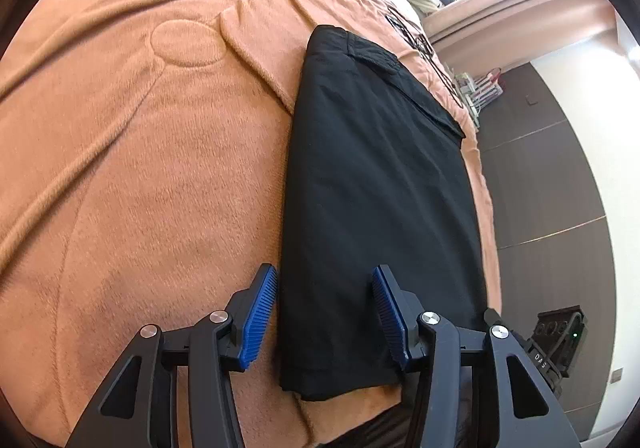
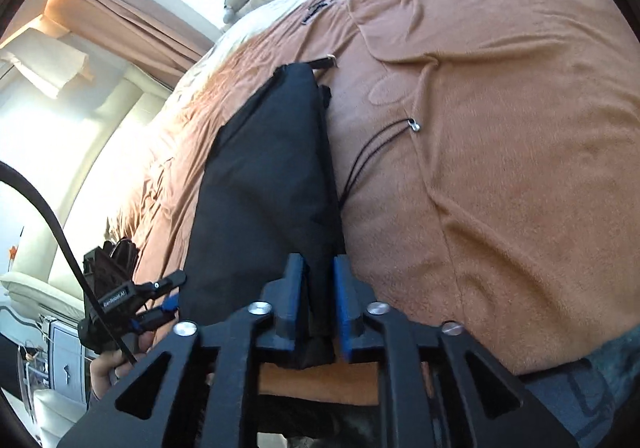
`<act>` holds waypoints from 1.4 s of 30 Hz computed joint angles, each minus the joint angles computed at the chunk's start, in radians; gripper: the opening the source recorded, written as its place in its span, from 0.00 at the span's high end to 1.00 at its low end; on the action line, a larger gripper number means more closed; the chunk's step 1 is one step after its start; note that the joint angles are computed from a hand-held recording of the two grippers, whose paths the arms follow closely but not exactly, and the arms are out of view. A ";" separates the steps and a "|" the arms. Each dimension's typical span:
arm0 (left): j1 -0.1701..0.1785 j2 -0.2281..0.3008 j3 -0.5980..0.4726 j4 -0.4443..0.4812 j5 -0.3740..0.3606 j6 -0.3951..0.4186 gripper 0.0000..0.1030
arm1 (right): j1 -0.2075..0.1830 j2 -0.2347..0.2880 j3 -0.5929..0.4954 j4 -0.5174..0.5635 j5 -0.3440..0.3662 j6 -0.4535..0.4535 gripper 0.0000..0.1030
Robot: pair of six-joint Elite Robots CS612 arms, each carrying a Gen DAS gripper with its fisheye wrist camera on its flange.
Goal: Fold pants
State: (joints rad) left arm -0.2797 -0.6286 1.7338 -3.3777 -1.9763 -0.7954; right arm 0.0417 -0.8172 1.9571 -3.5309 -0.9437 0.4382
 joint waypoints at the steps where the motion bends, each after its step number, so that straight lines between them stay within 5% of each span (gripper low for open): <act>1: 0.001 0.003 0.002 -0.012 -0.013 -0.013 0.50 | 0.001 0.000 -0.003 -0.004 -0.008 0.002 0.63; 14: -0.007 -0.004 0.063 -0.100 -0.046 -0.083 0.54 | 0.020 0.044 -0.085 0.093 -0.018 -0.028 0.62; 22: -0.017 -0.018 0.067 -0.063 -0.008 -0.065 0.88 | 0.015 0.069 -0.104 0.091 0.055 -0.006 0.84; 34: 0.008 -0.070 0.093 -0.060 0.032 -0.030 0.91 | 0.022 0.110 -0.118 0.027 0.170 0.064 0.87; 42: 0.024 -0.108 0.109 0.023 0.075 0.011 0.91 | 0.031 0.129 -0.127 0.036 0.254 0.056 0.87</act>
State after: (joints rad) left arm -0.2554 -0.7371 1.8430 -3.3547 -1.9016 -0.7840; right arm 0.0724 -0.6886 1.8303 -3.4953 -0.6899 0.4943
